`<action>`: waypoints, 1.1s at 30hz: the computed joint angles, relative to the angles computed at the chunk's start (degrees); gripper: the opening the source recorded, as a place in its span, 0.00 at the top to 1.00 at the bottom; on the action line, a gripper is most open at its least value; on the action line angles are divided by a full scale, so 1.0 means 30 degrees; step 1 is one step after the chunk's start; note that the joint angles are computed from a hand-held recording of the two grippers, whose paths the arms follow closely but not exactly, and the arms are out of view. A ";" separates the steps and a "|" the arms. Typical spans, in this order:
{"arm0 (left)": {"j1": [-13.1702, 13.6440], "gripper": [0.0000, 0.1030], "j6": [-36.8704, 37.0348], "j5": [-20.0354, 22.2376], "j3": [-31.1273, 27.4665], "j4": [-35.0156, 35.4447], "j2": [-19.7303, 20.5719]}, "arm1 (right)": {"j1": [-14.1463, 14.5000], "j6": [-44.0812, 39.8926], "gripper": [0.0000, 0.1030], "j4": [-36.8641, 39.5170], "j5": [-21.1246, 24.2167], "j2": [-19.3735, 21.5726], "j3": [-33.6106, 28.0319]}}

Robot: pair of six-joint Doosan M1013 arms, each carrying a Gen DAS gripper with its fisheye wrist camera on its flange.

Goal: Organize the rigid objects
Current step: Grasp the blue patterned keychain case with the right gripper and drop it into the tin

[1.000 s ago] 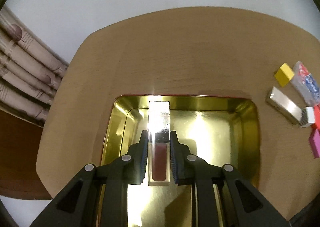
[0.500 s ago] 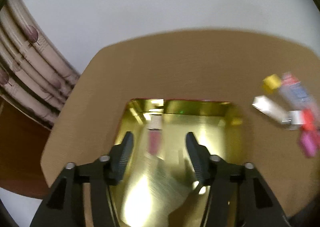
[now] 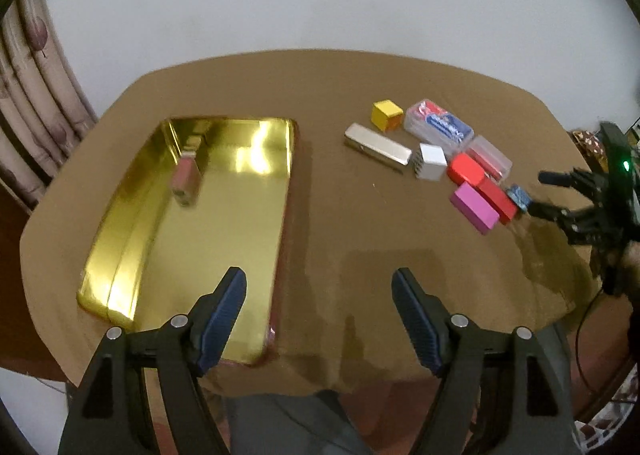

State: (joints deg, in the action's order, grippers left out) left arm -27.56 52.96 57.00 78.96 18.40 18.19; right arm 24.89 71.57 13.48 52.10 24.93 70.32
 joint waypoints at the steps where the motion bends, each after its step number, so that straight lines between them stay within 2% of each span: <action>1: -0.0020 0.30 -0.0014 0.0012 -0.0013 -0.0147 0.0050 | 0.0011 -0.0289 0.15 -0.0030 0.0563 0.0232 -0.0361; 4: -0.0087 0.30 0.0187 0.0184 -0.0101 -0.0419 0.0237 | -0.0319 -0.1001 0.20 0.1379 0.1918 0.0927 -0.1270; 7: -0.0295 0.30 0.0356 0.0501 -0.0329 -0.0487 0.0439 | -0.0520 -0.1107 0.34 0.1891 0.2777 0.1409 -0.1882; 10: -0.0434 0.30 0.0227 0.0763 -0.0481 -0.0432 0.0615 | -0.0565 -0.1034 0.53 0.2072 0.3788 0.1841 -0.2397; 18: -0.0587 0.30 -0.0278 0.1090 -0.0729 -0.0283 0.0745 | -0.0871 -0.0796 0.55 0.3148 0.5199 0.2233 -0.2995; 19: -0.0598 0.30 -0.0255 0.1129 -0.0751 -0.0314 0.0741 | -0.0964 -0.0766 0.66 0.3564 0.5387 0.2247 -0.3012; 20: -0.0582 0.30 -0.0125 0.1080 -0.0724 -0.0349 0.0709 | -0.1041 -0.0732 0.69 0.3936 0.5465 0.2208 -0.2949; 24: -0.0742 0.30 -0.0408 0.1015 -0.0663 -0.0023 0.0623 | -0.1086 -0.0490 0.69 0.3891 0.5276 0.1892 -0.2566; 26: -0.0787 0.30 -0.0612 0.0976 -0.0605 0.0032 0.0559 | -0.1030 -0.0038 0.69 0.3556 0.4673 0.1564 -0.2310; 30: -0.1018 0.30 -0.1575 0.0398 0.0089 0.1068 0.0017 | -0.0648 -0.0051 0.69 0.3531 0.4010 0.1087 -0.2735; 33: -0.0959 0.30 -0.2335 -0.0352 0.0886 0.0937 -0.0641 | 0.0106 -0.0475 0.69 0.3702 0.4276 0.1492 -0.4527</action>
